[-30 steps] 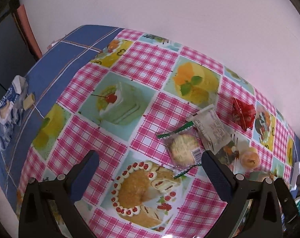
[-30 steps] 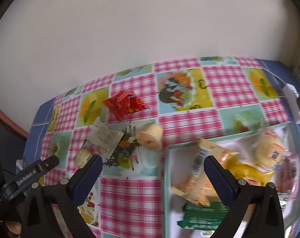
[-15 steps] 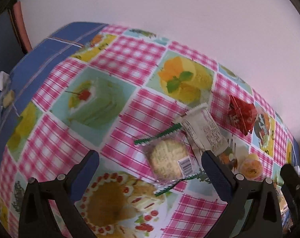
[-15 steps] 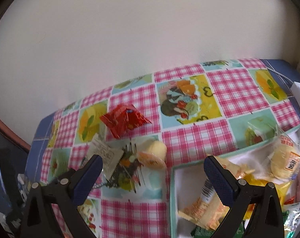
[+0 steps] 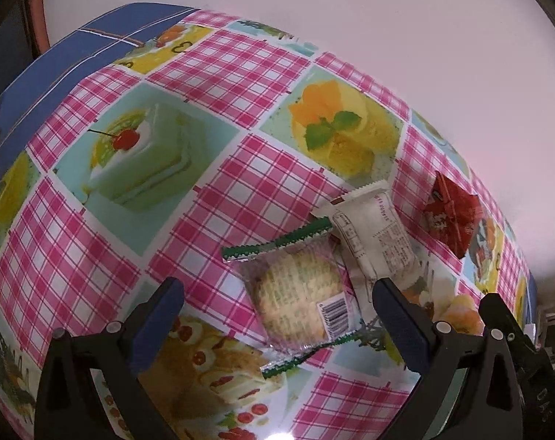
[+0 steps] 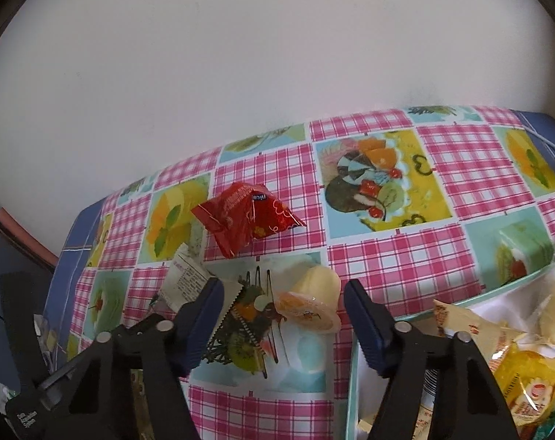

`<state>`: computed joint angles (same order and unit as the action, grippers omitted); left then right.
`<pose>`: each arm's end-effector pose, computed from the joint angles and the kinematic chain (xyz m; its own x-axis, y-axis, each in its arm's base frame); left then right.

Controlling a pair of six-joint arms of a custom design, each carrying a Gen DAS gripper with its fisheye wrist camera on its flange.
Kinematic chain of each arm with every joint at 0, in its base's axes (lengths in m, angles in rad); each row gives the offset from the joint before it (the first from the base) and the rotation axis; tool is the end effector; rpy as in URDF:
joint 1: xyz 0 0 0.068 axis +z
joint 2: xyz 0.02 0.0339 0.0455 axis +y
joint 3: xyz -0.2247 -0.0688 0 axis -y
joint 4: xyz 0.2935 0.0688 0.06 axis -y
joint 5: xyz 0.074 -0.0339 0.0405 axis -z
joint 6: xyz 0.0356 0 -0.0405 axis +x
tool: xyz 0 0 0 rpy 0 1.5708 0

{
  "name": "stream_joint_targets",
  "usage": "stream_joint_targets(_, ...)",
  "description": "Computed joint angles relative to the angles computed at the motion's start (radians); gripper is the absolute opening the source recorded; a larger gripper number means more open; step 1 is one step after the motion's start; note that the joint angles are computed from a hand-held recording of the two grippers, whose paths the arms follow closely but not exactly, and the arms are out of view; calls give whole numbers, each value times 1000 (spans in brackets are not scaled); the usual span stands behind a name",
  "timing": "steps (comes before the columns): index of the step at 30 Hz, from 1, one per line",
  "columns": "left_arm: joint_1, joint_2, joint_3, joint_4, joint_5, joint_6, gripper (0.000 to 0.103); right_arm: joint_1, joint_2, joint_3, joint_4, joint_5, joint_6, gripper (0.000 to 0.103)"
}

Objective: Organize snacks
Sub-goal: 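Grasp the orange round cake with the right tool while the left tool grasps the clear biscuit packet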

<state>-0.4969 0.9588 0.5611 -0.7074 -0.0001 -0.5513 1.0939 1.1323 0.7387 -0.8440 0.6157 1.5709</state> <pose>0.2057 -0.1115 0.1411 -0.9188 -0.0976 -0.3826 -0.0054 0.9719 -0.2351 0.1341 0.2148 0.1624 -0.6385 0.5426 -0.5457 0.4338 0.8395 0.3271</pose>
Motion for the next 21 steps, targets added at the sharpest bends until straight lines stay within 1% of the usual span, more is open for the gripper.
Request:
stream_joint_targets(4, -15, 18, 11, 12, -5, -6, 101, -8, 17, -4, 17, 2, 2, 58)
stream_joint_targets(5, -22, 43, 24, 23, -12, -6, 99, -9, 19, -6, 19, -1, 3, 55)
stream_joint_targets(9, -76, 112, 57, 41, -72, -20, 96, -21, 31, -14, 27, -9, 16, 52)
stream_joint_targets(10, -84, 121, 61, 41, -83, -23, 94, -23, 32, -17, 28, -12, 20, 51)
stream_joint_targets(13, -118, 161, 90, 32, -136, -28, 83, -30, 37, -28, 38, -27, 29, 46)
stream_joint_targets(17, -126, 169, 101, 24, -154, -40, 79, -25, 44, -25, 35, -23, 30, 46)
stream_joint_targets(21, -107, 171, 103, 12, -182, -34, 79, -29, 69, -10, 52, -35, -3, 46)
